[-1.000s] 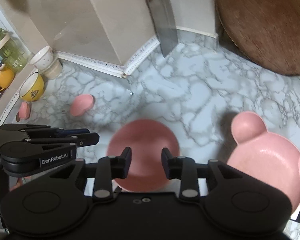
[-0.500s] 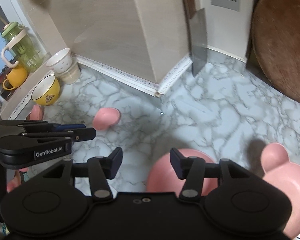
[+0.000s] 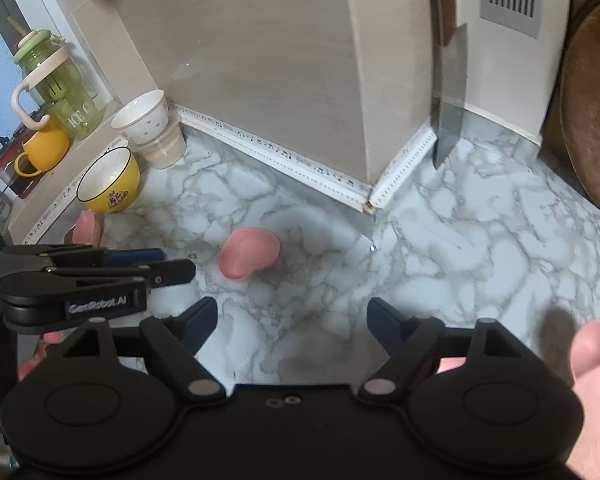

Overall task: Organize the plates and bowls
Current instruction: 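Close both grippers on the rim of the pink heart-shaped bowl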

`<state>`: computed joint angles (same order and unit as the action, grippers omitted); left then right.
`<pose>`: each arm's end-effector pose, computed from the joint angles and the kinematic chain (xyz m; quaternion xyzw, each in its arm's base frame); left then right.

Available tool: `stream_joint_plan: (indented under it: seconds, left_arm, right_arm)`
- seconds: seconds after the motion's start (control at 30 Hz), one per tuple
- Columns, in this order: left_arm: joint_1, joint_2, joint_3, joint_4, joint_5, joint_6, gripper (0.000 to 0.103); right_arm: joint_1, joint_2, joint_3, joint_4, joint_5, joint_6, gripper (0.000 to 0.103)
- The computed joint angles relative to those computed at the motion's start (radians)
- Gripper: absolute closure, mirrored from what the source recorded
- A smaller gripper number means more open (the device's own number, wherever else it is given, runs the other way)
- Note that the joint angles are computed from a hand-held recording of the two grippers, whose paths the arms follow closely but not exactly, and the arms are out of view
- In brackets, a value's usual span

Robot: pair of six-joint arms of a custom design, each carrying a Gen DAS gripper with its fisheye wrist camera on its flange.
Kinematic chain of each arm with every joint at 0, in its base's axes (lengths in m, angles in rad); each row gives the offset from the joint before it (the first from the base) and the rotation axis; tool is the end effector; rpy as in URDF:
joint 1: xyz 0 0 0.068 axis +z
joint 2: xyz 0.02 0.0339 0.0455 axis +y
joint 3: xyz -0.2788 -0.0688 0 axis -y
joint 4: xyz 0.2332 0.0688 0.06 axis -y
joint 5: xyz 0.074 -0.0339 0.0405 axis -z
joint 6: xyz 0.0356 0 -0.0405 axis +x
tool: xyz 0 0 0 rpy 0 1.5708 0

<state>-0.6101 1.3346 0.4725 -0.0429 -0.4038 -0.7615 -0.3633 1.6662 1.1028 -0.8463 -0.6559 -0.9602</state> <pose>0.1867 -0.1134 0.1626 -0.1354 0.9183 -0.0561 0.3678 0.2808 -0.0835 0.2163 -0.3022 0.8943 0.2065 0.2574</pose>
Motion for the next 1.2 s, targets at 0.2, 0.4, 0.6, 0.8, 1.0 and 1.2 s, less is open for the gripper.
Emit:
stream_joint_plan:
  seconds: [0.2, 0.4, 0.6, 0.8, 1.0, 1.2]
  left_arm:
    - [0.157, 0.030, -0.046, 0.086, 0.098, 0.044, 0.025]
    - [0.258, 0.179, -0.072, 0.218, 0.134, 0.076, 0.025]
    - [0.280, 0.325, -0.080, 0.337, 0.152, 0.085, 0.025]
    - [0.269, 0.442, -0.079, 0.450, 0.147, 0.063, 0.025]
    - [0.265, 0.477, -0.062, 0.472, 0.149, 0.054, 0.030]
    - [0.273, 0.491, -0.038, 0.467, 0.171, 0.069, 0.056]
  right_arm:
    - [0.095, 0.046, 0.008, 0.057, 0.026, 0.095, 0.007]
    - [0.195, 0.141, 0.060, 0.130, 0.085, 0.281, 0.006]
    - [0.258, 0.251, 0.110, 0.184, 0.108, 0.461, 0.012]
    - [0.329, 0.284, 0.071, 0.269, 0.158, 0.484, 0.027]
    - [0.383, 0.326, 0.069, 0.313, 0.194, 0.506, 0.048]
    - [0.414, 0.350, 0.075, 0.336, 0.215, 0.509, 0.058]
